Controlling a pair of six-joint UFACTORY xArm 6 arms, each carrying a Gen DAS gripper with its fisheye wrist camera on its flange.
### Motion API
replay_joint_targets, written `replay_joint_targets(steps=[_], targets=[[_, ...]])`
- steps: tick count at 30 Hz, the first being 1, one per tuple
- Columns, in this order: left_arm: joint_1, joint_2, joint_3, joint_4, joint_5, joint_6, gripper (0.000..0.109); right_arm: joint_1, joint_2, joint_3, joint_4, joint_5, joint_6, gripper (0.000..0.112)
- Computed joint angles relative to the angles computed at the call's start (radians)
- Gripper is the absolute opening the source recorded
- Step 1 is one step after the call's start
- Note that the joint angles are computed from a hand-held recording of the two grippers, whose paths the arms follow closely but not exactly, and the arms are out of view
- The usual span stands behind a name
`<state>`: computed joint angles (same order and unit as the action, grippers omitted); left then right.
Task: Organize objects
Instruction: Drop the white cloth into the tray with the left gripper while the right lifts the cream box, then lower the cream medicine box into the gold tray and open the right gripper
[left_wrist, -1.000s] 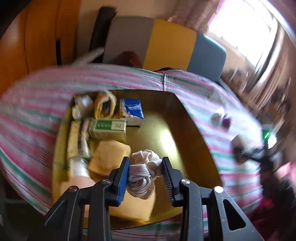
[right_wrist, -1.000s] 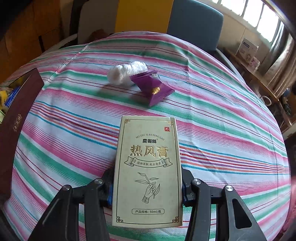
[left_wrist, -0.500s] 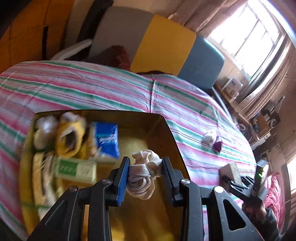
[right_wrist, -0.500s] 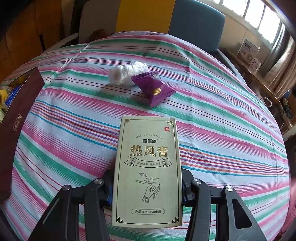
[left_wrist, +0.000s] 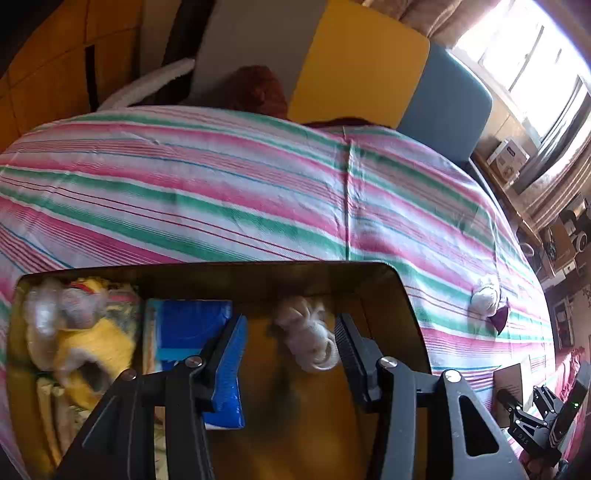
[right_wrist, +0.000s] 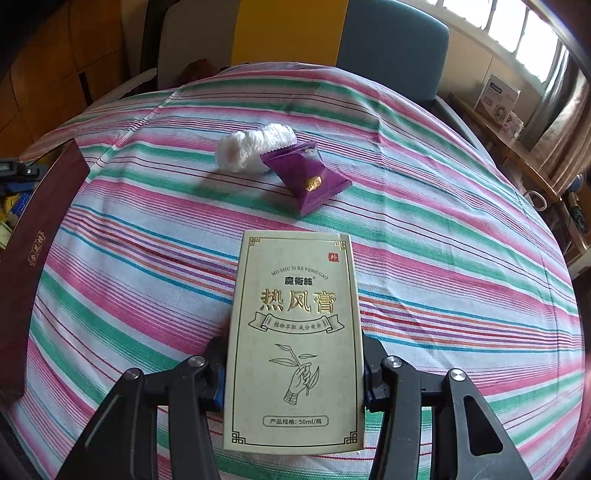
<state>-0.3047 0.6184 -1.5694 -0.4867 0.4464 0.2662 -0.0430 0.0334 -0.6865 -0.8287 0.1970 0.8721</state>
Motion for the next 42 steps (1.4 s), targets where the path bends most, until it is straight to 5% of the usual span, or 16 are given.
replay_joint_targets(steps=[13, 22, 27, 34, 42], targets=[[0.01, -0.455, 0.583, 0.072, -0.319, 0.07, 0.056, 0.005, 0.005, -0.012, -0.071, 0.02, 0.065, 0.051], [0.084, -0.584, 0.768, 0.028, -0.357, 0.102, 0.056, 0.065, -0.034, -0.03, -0.008, 0.09, 0.052, 0.051], [0.093, -0.612, 0.812, -0.025, -0.39, 0.14, 0.056, 0.187, -0.065, -0.086, 0.046, 0.067, 0.036, 0.051], [0.092, -0.641, 0.831, -0.211, -0.383, 0.291, 0.056, 0.424, 0.065, -0.282, 0.344, 0.053, -0.22, 0.051], [0.113, -0.642, 0.834, -0.324, -0.351, 0.385, 0.056, 0.555, 0.428, -0.697, 0.776, 0.269, -0.47, 0.052]])
